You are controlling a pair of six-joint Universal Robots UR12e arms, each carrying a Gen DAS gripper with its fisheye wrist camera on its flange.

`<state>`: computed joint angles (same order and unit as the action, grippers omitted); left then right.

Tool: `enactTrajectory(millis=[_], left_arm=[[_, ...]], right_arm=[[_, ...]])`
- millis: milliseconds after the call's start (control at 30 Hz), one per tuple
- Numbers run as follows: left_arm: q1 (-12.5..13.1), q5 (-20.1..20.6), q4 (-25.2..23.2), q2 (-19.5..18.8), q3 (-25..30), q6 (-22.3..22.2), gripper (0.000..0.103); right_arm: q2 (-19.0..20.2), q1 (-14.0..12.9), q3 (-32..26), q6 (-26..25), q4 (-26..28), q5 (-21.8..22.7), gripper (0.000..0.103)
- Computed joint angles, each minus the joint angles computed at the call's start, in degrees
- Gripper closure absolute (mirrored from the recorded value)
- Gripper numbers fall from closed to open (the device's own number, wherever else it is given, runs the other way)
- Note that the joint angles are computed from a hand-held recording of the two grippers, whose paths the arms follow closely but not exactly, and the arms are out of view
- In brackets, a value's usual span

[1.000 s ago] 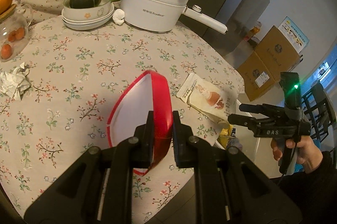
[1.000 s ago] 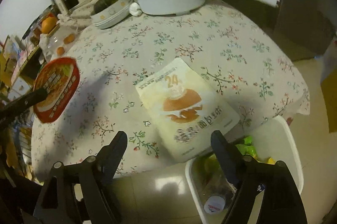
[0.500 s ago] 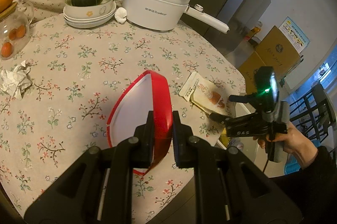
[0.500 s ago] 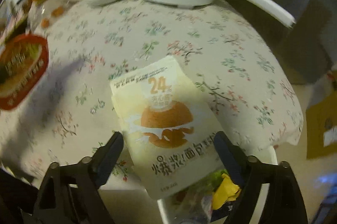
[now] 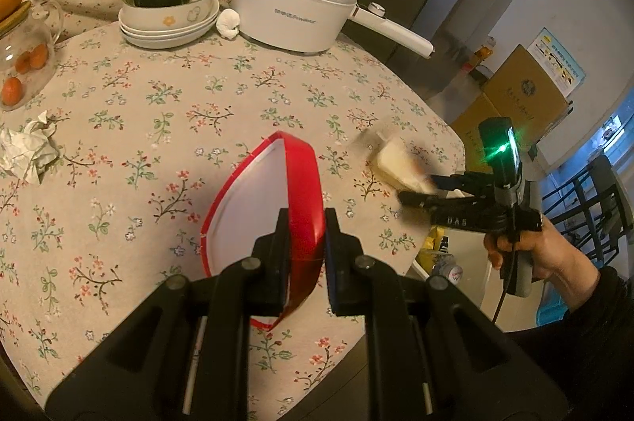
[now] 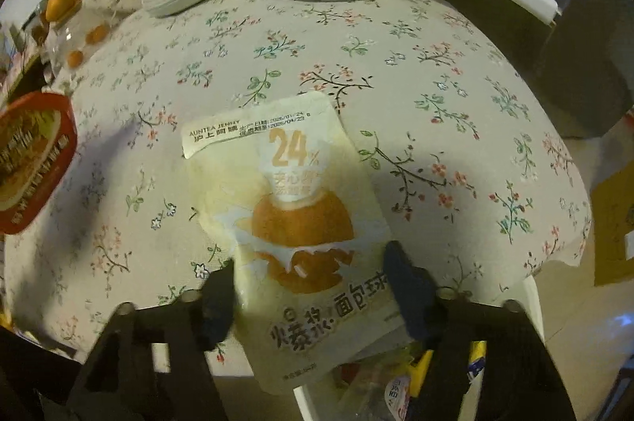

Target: Collect trash

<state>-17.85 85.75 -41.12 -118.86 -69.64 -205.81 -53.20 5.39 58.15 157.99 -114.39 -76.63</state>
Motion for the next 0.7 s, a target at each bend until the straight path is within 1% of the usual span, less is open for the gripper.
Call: enactTrajectory(millis=[33,67,100,133,300,433,633,700], left_arm=[[0.0,0.0,0.0,0.0,0.0,0.0,0.087],[0.0,0.0,0.0,0.0,0.0,0.0,0.087],[-0.1,0.1,0.2,0.0,-0.1,0.0,0.087],[-0.1,0.1,0.2,0.0,-0.1,-0.1,0.087],[-0.2,-0.2,0.4,-0.3,0.4,0.0,0.087],[-0.5,-0.8,0.6,-0.7,1.1,0.4,0.087],[-1.1,-2.4,0.6,-1.8,2.8,1.7,0.087],[-1.4,-3.1,0.4,-2.4,3.7,2.2,0.087]], right_arm=[[0.0,-0.1,-0.1,0.6,0.0,0.1,0.067],[0.1,-0.7,-0.5,2.1,1.0,1.5,0.075],[0.3,-1.1,-0.8,3.0,1.8,2.7,0.077],[0.2,-1.4,-1.0,3.7,2.1,3.2,0.082],[-1.0,-2.2,-0.1,5.0,0.9,4.3,0.083],[-2.5,-2.9,1.0,5.5,0.9,5.9,0.083],[-5.7,-4.5,4.4,5.2,-0.3,7.7,0.083],[-6.8,-5.1,5.7,5.1,-0.6,7.5,0.083]])
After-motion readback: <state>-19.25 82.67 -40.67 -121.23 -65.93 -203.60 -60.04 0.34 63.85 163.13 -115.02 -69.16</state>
